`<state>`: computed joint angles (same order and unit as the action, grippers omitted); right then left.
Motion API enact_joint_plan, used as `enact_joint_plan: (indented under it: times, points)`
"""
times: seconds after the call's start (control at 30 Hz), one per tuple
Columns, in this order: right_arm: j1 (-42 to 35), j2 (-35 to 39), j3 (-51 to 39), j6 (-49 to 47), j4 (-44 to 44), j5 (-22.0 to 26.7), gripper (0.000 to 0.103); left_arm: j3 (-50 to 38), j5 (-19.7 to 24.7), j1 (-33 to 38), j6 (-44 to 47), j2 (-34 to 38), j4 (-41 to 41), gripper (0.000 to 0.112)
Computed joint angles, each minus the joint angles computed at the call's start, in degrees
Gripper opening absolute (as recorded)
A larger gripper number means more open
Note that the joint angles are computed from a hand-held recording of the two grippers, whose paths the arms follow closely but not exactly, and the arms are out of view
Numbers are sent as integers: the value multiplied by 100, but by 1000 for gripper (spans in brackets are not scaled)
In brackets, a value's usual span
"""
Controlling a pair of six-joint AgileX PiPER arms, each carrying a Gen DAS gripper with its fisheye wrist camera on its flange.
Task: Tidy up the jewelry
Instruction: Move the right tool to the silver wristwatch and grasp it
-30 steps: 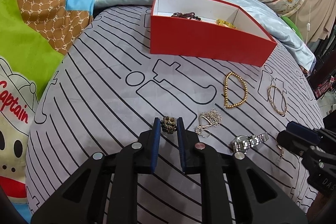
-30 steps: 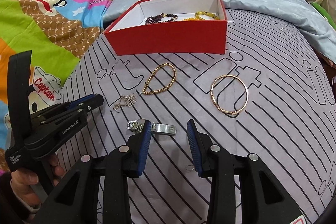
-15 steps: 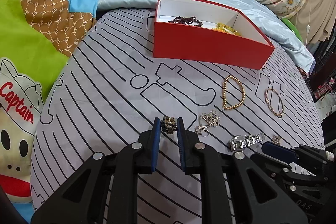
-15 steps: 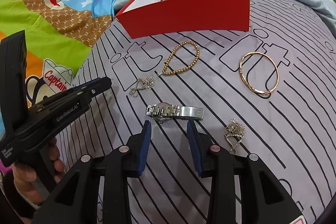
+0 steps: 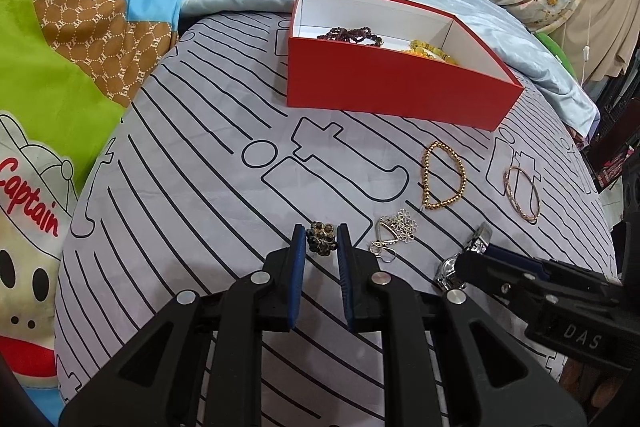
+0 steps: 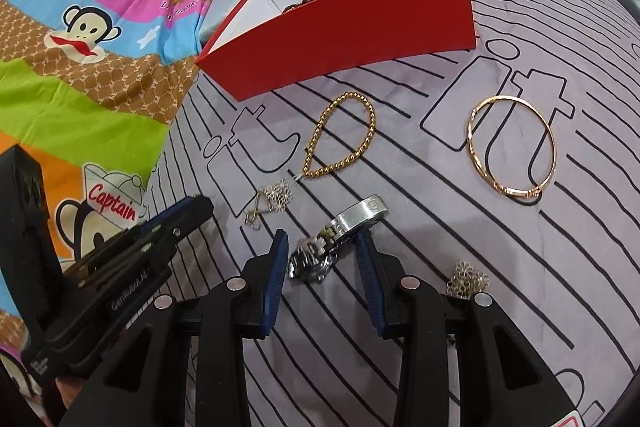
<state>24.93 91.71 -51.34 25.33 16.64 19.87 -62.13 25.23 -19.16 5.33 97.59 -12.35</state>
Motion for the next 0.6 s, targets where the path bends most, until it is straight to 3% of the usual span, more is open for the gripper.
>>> enact_joint_plan:
  times: [0.17,0.23,0.33,0.6]
  points:
    - [86,223,-410,966,-1097,295,33,-18,3,1,14,52,0,15]
    - [112,299,-549,1195,-1386,423,26,-22,4,11,41,66,-27,15]
    - [65,381,-625,1275,-1477,477,15,-28,3,33,75,72,-61,15]
    - [-56,-70,-382,884,-1170,355,11,-68,72,122,165,-8,-163,15]
